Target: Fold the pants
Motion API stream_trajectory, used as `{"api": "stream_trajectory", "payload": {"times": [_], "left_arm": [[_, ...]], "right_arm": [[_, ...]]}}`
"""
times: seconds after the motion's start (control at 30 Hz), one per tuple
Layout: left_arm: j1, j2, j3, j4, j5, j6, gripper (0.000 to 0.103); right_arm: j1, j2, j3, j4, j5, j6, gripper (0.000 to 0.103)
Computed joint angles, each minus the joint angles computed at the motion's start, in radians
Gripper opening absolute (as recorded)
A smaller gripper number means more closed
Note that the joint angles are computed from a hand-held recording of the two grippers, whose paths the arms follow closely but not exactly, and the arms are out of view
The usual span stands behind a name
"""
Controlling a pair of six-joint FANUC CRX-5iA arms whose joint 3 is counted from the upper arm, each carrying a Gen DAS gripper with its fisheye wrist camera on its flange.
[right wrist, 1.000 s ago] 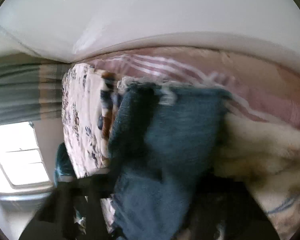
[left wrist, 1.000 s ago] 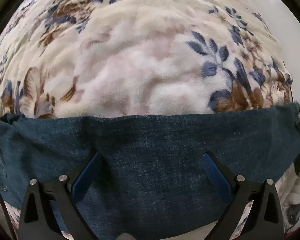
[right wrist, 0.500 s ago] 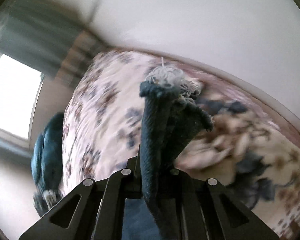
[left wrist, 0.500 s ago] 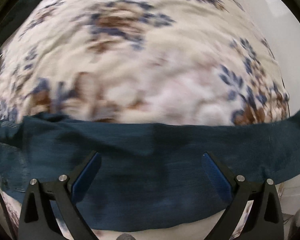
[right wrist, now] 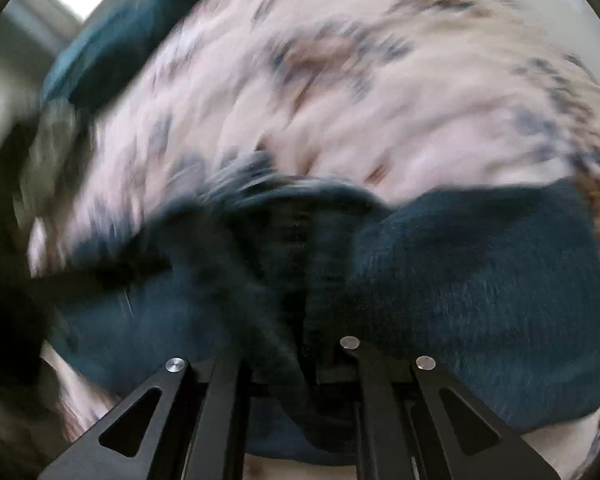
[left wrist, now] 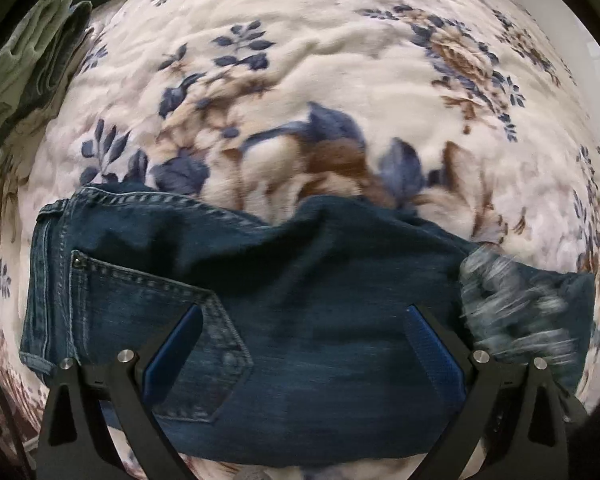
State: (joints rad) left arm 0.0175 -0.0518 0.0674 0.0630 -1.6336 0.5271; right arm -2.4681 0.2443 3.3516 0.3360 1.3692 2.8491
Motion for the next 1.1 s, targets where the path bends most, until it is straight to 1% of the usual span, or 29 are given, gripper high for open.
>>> {"api": "stream_trajectory", "payload": {"times": [0.03,0.07,0.13,0.17,0.2,0.23,0.3,0.33,0.37,0.4,0.43,0.47,0.5,0.53,0.57,0.6,0.63,0.67,0.7,0.73,0.77,0.8,0.87,0.9,0.93,0.97,1.07,1.1], "left_arm": [[0.009,0.009,0.008,0.004,-0.013,-0.011,0.103],[0.021,0.019,0.02,0.011,-0.035,-0.024,0.103],[0.055,0.042,0.058,0.023,-0.1,-0.045,0.103],[0.064,0.051,0.074,0.03,-0.142,-0.043,0.103],[0.07,0.058,0.086,0.035,-0.174,-0.039,0.103],[0.073,0.063,0.098,0.041,-0.215,-0.026,0.103],[0.085,0.079,0.133,0.072,-0.319,0.015,0.103],[0.085,0.086,0.145,0.081,-0.356,0.036,0.103],[0.09,0.094,0.162,0.093,-0.396,0.051,0.103],[0.088,0.095,0.169,0.105,-0.429,0.068,0.103],[0.069,0.087,0.156,0.108,-0.43,0.091,0.103],[0.04,0.072,0.129,0.106,-0.416,0.112,0.103],[0.026,0.057,0.103,0.092,-0.398,0.11,0.103],[-0.005,0.045,0.074,0.071,-0.369,0.123,0.103],[-0.023,0.037,0.053,0.045,-0.355,0.122,0.102],[-0.041,0.037,0.03,0.026,-0.354,0.127,0.093],[-0.052,0.038,0.013,0.016,-0.354,0.135,0.083],[-0.06,0.031,-0.01,0.006,-0.348,0.136,0.054],[-0.067,0.015,-0.023,-0.009,-0.326,0.123,0.037],[-0.068,-0.012,-0.038,-0.026,-0.291,0.089,0.033],[-0.055,-0.027,-0.046,-0.026,-0.277,0.059,0.025],[-0.035,-0.043,-0.048,-0.031,-0.263,0.023,0.022],[-0.007,-0.07,-0.06,-0.06,-0.207,-0.051,0.021],[0.012,-0.069,-0.06,-0.074,-0.189,-0.064,0.02],[0.021,-0.058,-0.052,-0.09,-0.184,-0.055,0.019],[0.036,-0.028,-0.031,-0.094,-0.209,-0.021,0.019],[0.051,0.025,0.02,-0.075,-0.275,0.066,0.019],[0.054,0.038,0.035,-0.061,-0.3,0.074,0.02]], "right_arm": [[-0.023,-0.014,0.013,-0.048,-0.023,0.024,0.015],[-0.023,-0.005,0.025,-0.056,-0.035,0.002,0.017],[0.001,0.081,0.081,-0.038,-0.107,-0.098,0.034],[0.021,0.132,0.109,-0.018,-0.131,-0.161,0.062],[0.064,0.165,0.113,0.025,-0.133,-0.243,0.089],[0.137,0.196,0.098,0.092,-0.095,-0.345,0.092],[0.221,0.215,0.054,0.157,-0.009,-0.446,0.092],[0.298,0.22,0.022,0.201,0.074,-0.532,0.092],[0.342,0.227,0.005,0.228,0.132,-0.586,0.092],[0.416,0.219,-0.024,0.274,0.201,-0.662,0.092],[0.47,0.218,-0.043,0.305,0.263,-0.722,0.092],[0.49,0.22,-0.06,0.301,0.318,-0.753,0.092],[0.508,0.225,-0.059,0.285,0.352,-0.784,0.092],[0.501,0.234,-0.048,0.249,0.373,-0.799,0.092],[0.46,0.254,-0.023,0.176,0.379,-0.798,0.092],[0.435,0.272,0.003,0.135,0.374,-0.812,0.092],[0.446,0.29,0.031,0.123,0.37,-0.858,0.092],[0.457,0.311,0.065,0.117,0.359,-0.906,0.09],[0.462,0.323,0.085,0.105,0.353,-0.937,0.09],[0.461,0.346,0.116,0.092,0.33,-0.954,0.09],[0.443,0.36,0.134,0.076,0.313,-0.945,0.09],[0.424,0.375,0.153,0.056,0.299,-0.933,0.09],[0.364,0.411,0.2,0.009,0.255,-0.866,0.09],[0.342,0.419,0.211,-0.016,0.243,-0.838,0.09],[0.296,0.438,0.237,-0.049,0.22,-0.786,0.09],[0.242,0.461,0.271,-0.087,0.189,-0.725,0.09],[0.18,0.492,0.321,-0.141,0.132,-0.663,0.09],[0.169,0.5,0.328,-0.145,0.129,-0.657,0.09]]}}
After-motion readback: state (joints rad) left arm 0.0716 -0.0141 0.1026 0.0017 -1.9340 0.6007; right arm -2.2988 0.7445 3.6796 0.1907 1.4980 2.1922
